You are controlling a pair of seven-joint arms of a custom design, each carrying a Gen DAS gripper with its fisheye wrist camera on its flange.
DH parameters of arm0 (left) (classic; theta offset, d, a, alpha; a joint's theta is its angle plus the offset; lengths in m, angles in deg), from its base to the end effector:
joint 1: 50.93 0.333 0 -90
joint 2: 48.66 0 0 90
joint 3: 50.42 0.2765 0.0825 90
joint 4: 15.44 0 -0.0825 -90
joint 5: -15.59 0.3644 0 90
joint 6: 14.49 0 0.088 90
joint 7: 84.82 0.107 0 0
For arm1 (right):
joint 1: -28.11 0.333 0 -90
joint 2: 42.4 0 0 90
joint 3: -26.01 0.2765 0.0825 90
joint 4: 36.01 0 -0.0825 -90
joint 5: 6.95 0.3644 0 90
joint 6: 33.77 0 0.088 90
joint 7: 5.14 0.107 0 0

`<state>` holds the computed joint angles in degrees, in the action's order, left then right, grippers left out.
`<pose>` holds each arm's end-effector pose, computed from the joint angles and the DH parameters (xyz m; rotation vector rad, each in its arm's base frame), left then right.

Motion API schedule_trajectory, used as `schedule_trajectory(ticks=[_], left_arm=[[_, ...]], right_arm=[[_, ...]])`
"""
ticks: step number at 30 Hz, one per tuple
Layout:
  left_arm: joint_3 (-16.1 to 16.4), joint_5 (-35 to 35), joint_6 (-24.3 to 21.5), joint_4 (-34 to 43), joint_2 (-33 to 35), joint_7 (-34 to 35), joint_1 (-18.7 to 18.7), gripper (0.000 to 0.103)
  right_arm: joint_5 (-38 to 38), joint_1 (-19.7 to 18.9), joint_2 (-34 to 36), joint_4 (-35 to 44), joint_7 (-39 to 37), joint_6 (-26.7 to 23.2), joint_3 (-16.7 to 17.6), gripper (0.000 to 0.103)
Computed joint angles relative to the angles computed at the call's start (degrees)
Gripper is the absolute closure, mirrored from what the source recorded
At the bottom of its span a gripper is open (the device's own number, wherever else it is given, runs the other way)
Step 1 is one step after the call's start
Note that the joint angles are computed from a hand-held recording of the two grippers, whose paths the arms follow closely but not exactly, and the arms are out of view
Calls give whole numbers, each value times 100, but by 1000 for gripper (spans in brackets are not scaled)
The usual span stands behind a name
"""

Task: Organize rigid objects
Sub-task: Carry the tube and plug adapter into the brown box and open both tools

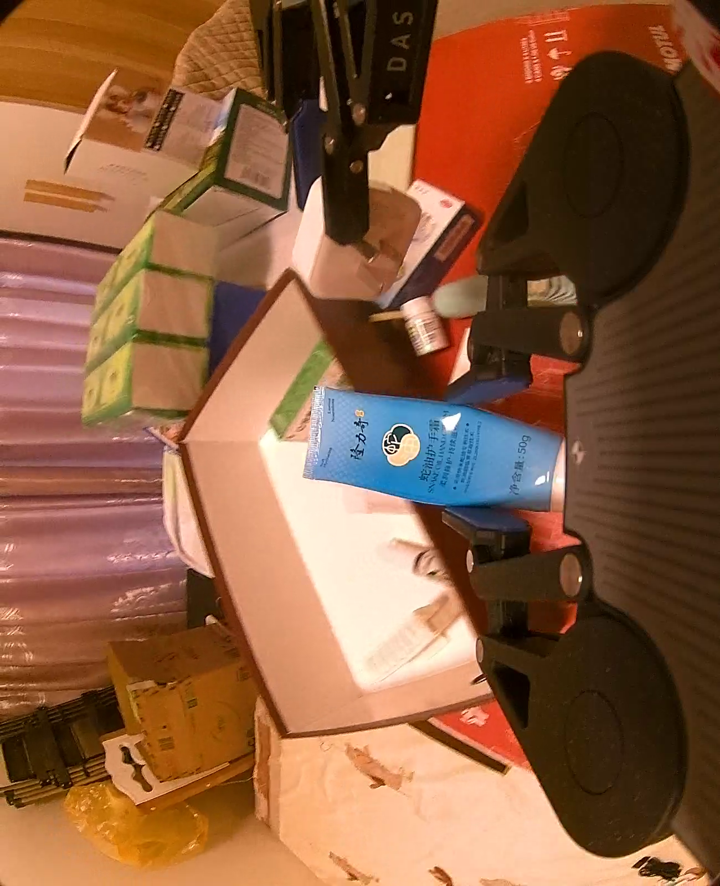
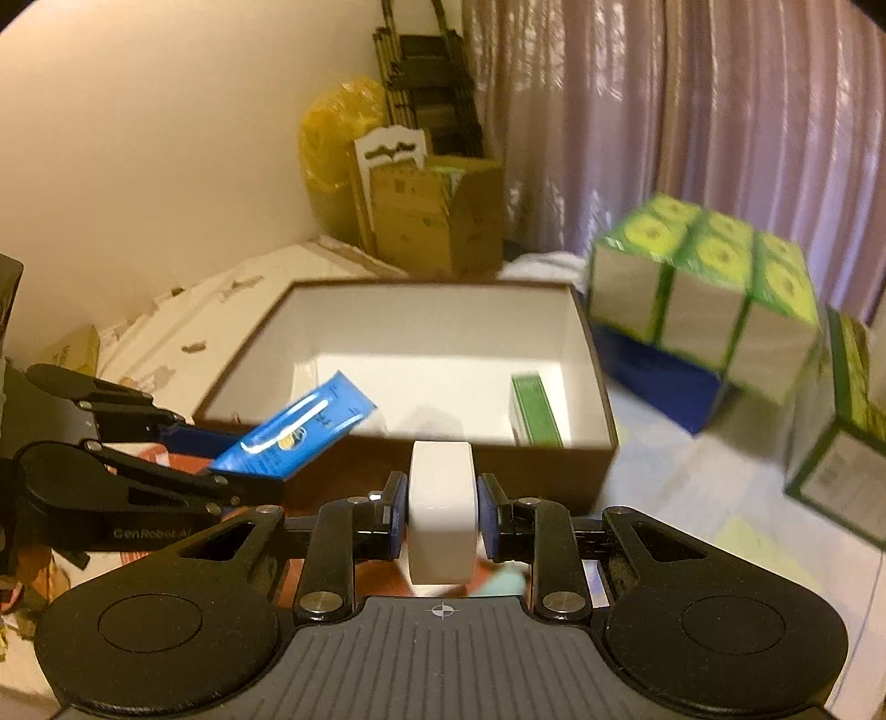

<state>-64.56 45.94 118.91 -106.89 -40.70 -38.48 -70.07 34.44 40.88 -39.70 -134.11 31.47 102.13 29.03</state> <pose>0.5328 -0.3275 0.5822 -1.7452 1.8445 -0.7047 0.5783 0.1706 0.5839 -2.1369 0.8242 -0.2907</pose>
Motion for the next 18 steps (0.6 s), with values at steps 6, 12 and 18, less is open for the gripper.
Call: schedule_trajectory(ticks=[6, 12, 18], left_arm=[[96, 90, -105, 578, 349, 147, 51, 69], [212, -6, -260, 1281, 824, 437, 125, 69], [319, -315, -591, 2271, 1590, 907, 197, 69]], right_arm=[[-36, 95, 601, 821, 93, 23, 127, 80], [-412, 204, 1442, 1899, 480, -56, 226, 80], [-1075, 378, 2567, 3390, 1218, -348, 236, 80]])
